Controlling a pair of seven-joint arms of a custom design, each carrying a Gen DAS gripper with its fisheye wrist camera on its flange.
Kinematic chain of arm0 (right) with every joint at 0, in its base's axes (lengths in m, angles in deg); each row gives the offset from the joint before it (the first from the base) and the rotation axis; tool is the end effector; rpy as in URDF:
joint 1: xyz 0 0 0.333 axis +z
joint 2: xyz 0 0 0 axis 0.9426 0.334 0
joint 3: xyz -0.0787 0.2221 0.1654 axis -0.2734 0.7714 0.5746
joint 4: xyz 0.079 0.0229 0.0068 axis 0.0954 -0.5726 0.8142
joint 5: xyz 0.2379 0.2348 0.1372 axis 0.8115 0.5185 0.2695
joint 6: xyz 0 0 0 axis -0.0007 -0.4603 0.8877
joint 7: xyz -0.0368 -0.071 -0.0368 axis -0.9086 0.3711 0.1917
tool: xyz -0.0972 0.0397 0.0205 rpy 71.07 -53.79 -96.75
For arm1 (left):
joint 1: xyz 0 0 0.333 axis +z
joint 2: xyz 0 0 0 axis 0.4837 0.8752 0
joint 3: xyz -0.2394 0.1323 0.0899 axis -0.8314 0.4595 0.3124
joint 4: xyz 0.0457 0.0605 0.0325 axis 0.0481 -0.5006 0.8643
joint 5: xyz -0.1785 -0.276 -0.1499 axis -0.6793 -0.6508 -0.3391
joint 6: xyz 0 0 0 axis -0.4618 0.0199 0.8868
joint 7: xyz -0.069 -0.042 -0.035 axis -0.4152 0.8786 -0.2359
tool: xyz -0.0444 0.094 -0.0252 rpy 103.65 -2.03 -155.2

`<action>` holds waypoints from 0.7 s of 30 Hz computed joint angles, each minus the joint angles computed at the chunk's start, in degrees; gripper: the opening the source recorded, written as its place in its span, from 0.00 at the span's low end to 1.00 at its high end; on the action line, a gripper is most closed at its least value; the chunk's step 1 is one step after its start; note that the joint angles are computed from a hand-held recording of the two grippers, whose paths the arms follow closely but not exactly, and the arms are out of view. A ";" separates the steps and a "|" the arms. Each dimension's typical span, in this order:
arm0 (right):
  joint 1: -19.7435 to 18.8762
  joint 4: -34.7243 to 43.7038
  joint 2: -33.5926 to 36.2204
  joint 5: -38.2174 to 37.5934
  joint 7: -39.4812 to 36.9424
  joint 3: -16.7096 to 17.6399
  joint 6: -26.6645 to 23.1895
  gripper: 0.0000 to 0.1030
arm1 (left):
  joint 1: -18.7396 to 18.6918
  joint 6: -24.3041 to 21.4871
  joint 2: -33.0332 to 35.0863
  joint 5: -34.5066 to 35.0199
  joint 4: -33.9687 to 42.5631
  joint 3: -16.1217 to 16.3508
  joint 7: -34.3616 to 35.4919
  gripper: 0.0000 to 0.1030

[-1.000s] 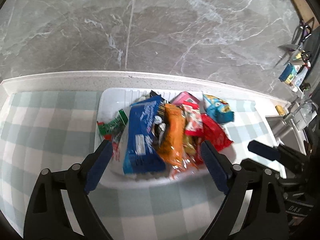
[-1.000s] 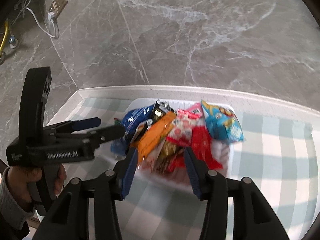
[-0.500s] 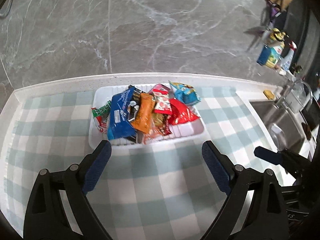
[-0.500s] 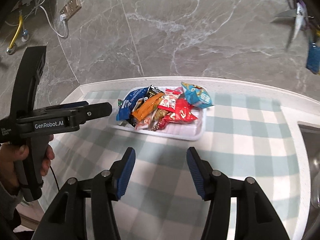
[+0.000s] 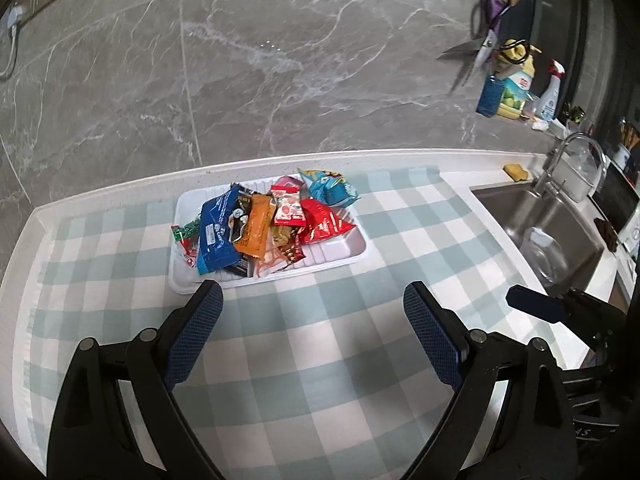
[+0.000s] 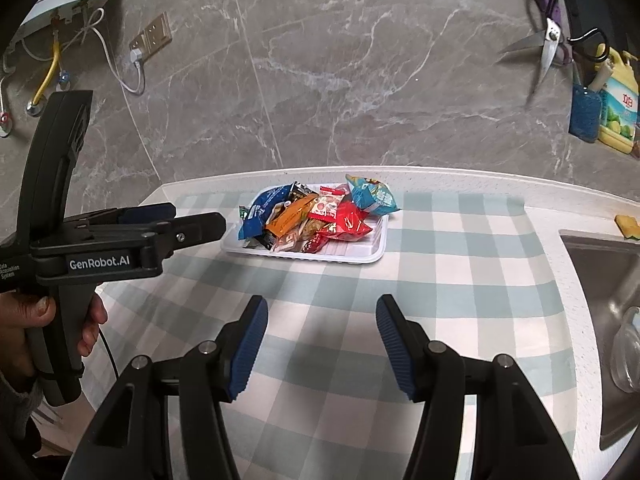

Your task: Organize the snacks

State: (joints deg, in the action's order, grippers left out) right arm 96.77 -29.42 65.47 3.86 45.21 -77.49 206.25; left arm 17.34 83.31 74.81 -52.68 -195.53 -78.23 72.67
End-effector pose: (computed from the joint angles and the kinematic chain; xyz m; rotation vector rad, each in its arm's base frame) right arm 0.5269 0.3372 0.5191 -1.7994 1.7879 -0.2242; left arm 0.5365 -0.2310 0.5084 -1.4156 2.2145 -0.9379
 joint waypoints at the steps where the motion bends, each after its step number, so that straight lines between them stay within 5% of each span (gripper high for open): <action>1: 0.09 -0.22 -0.24 -0.30 0.22 -0.05 0.04 0.58 | -0.09 0.06 -0.42 -0.06 -0.32 -0.09 0.14 0.89; 21: -0.20 -4.37 -4.64 -2.45 3.43 0.51 0.23 0.59 | -1.66 0.50 -2.42 -0.46 -1.68 -0.24 2.27 0.89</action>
State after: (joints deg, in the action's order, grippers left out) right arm 96.57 -33.79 60.84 1.40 48.64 -76.98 206.48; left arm 15.69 83.81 72.39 -53.14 -197.21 -78.47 74.93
